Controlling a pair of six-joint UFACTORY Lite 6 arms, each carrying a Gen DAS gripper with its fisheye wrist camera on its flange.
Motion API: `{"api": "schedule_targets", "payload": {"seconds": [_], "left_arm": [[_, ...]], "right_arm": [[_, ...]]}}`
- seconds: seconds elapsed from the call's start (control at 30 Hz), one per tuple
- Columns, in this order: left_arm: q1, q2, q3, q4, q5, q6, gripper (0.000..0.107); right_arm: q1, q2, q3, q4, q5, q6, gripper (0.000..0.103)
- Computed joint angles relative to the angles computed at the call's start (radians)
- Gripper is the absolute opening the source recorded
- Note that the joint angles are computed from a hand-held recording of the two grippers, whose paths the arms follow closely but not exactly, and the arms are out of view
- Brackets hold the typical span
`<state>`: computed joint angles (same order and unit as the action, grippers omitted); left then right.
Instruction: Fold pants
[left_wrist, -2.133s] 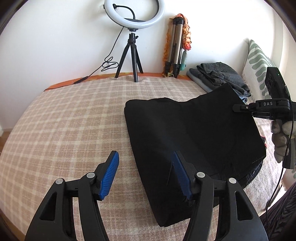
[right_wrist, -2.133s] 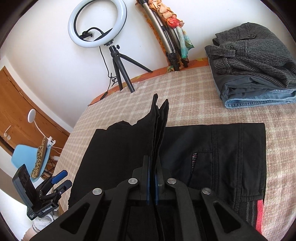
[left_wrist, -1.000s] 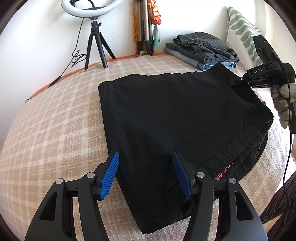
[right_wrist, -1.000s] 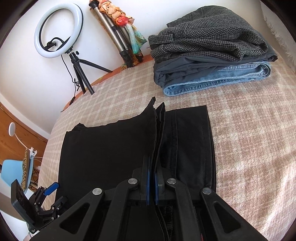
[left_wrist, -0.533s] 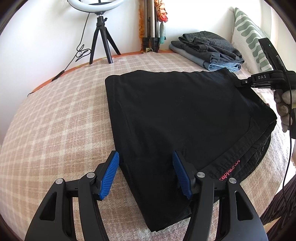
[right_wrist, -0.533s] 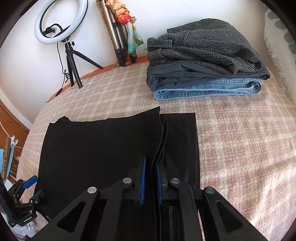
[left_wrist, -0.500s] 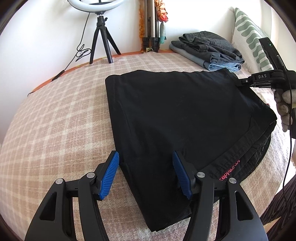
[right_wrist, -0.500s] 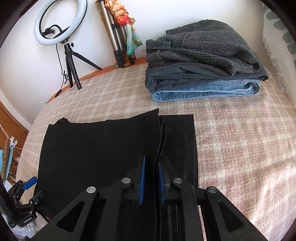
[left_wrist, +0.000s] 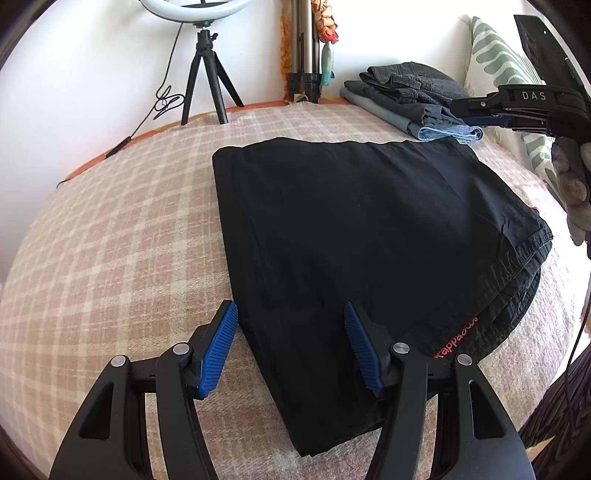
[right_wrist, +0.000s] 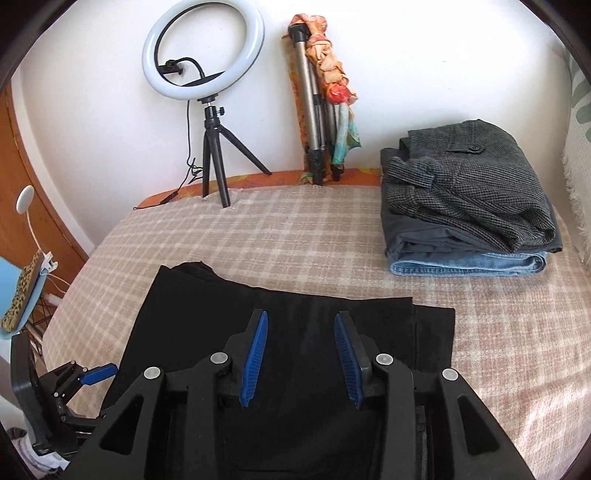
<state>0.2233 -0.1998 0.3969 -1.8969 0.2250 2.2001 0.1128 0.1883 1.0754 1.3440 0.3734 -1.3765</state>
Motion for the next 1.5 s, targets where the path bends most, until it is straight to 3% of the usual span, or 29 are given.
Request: {"api": "schedule_targets", "payload": {"seconds": [0.2, 0.57, 0.93, 1.33, 1.47, 1.5], "left_arm": [[0.055, -0.024, -0.011, 0.214, 0.042, -0.201, 0.060], [0.168, -0.082, -0.053, 0.439, 0.137, -0.375, 0.060], [0.267, -0.085, -0.047, 0.563, 0.243, -0.474, 0.060], [0.375, -0.162, -0.098, 0.665, 0.343, -0.513, 0.060], [0.462, -0.214, -0.128, 0.738, 0.436, -0.555, 0.060], [0.486, -0.203, -0.120, 0.750, 0.464, -0.562, 0.060]], "right_arm": [[0.153, 0.047, 0.083, -0.026, -0.009, 0.047, 0.039], [0.335, 0.306, 0.352, -0.176, 0.054, 0.234, 0.025], [0.456, 0.615, 0.731, -0.575, 0.070, 0.662, 0.017], [0.503, 0.988, 1.285, -0.916, 0.221, 1.104, 0.014], [0.497, 1.025, 1.358, -0.888, 0.254, 1.115, 0.018], [0.489, 0.995, 1.310, -0.831, 0.246, 1.078, 0.024]]}}
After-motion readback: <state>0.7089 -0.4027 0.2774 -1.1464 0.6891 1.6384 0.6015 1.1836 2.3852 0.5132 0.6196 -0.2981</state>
